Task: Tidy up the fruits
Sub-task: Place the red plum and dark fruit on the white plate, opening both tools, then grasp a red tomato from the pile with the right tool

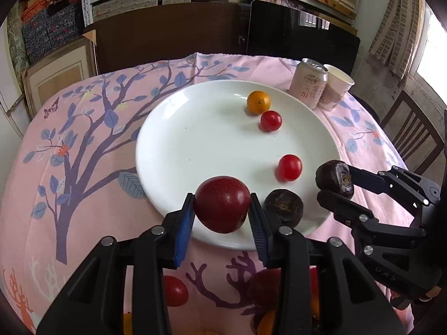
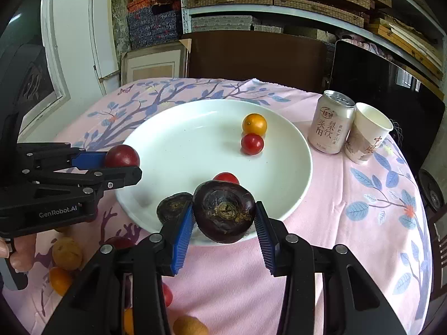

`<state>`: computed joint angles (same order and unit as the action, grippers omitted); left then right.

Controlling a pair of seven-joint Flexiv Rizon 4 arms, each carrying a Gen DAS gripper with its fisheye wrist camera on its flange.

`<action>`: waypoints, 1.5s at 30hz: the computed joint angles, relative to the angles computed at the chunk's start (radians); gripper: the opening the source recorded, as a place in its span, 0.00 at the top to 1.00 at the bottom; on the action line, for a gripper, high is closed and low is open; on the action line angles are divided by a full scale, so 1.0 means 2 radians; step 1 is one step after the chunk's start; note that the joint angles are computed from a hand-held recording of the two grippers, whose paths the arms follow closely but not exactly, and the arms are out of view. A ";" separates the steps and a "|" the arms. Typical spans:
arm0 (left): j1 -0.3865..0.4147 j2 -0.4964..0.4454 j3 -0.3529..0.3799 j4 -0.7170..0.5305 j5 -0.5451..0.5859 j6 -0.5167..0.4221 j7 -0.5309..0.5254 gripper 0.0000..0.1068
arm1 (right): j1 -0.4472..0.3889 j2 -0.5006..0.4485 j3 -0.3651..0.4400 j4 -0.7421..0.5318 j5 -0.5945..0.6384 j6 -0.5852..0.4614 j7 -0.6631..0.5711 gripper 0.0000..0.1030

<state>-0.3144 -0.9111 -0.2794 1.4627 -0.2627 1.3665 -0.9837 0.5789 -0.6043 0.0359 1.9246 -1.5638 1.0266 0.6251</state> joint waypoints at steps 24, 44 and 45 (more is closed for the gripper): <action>0.191 0.083 -0.160 0.264 0.059 0.170 -0.021 0.27 | 0.038 0.081 0.066 0.117 0.009 -0.096 0.167 0.34; 0.272 0.052 -0.174 0.334 0.231 0.272 -0.116 0.17 | 0.134 -0.022 0.049 0.002 0.067 -0.049 0.060 0.34; 0.273 0.051 -0.175 0.332 0.233 0.264 -0.116 0.17 | 0.137 -0.025 0.045 -0.002 0.074 -0.050 0.053 0.35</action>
<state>0.2321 -0.8086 -0.6294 2.1276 0.2033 1.8935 -1.2149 0.8531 -0.6543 0.1263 1.9216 -1.4151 0.9271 0.7320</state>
